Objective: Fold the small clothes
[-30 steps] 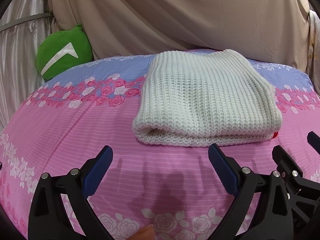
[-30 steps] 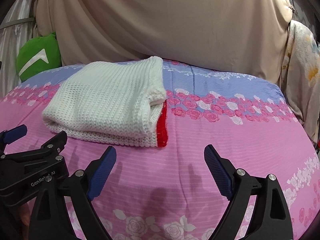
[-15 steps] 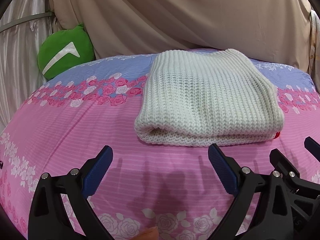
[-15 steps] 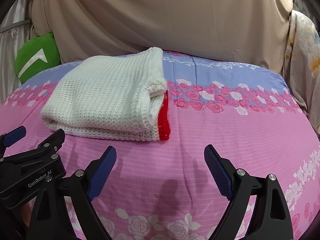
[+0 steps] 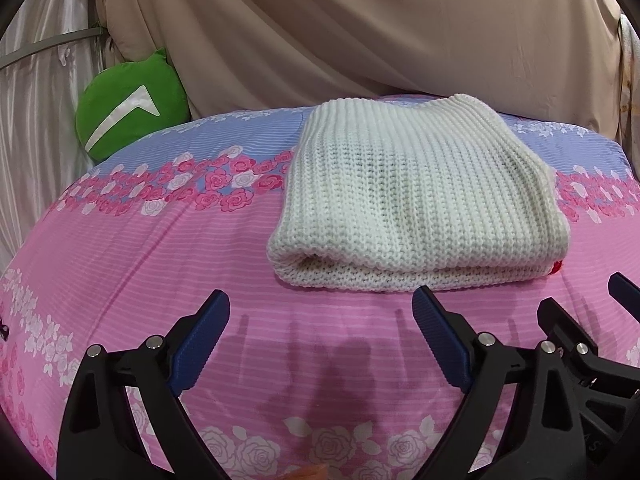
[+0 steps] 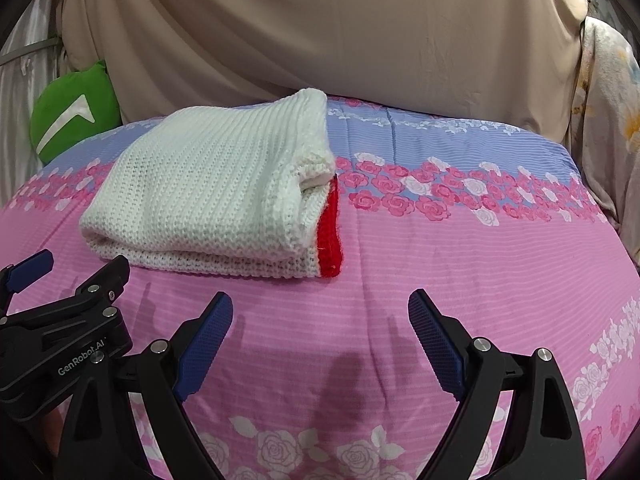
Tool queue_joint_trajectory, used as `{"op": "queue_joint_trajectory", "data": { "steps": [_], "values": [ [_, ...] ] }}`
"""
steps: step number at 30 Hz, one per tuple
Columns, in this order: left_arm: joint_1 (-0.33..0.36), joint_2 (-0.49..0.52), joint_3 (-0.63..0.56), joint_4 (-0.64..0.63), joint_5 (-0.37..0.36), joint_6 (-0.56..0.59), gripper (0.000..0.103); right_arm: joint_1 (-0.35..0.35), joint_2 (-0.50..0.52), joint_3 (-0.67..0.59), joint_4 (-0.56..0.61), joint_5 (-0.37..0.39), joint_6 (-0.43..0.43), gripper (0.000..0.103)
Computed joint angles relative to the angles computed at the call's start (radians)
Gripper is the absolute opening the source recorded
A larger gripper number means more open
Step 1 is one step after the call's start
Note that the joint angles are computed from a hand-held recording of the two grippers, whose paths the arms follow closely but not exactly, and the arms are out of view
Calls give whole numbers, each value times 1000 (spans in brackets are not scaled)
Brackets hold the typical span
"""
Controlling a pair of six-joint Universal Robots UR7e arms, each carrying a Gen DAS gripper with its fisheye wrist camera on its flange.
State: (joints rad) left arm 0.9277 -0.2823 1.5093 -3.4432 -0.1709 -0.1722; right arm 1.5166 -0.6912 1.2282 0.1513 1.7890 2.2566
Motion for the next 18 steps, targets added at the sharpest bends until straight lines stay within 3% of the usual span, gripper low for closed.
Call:
{"op": "queue_joint_trajectory", "data": {
  "steps": [7,14,18],
  "values": [
    [0,4,-4,3,11,4,88,2,0,2,-3,7,0,87],
    [7,-26,27,94,-7,-104,91,2,2,0,0,8,-6,87],
    [5,-22,22,100,4,-108,92,1,3,-3,3,7,-8,87]
  ]
}}
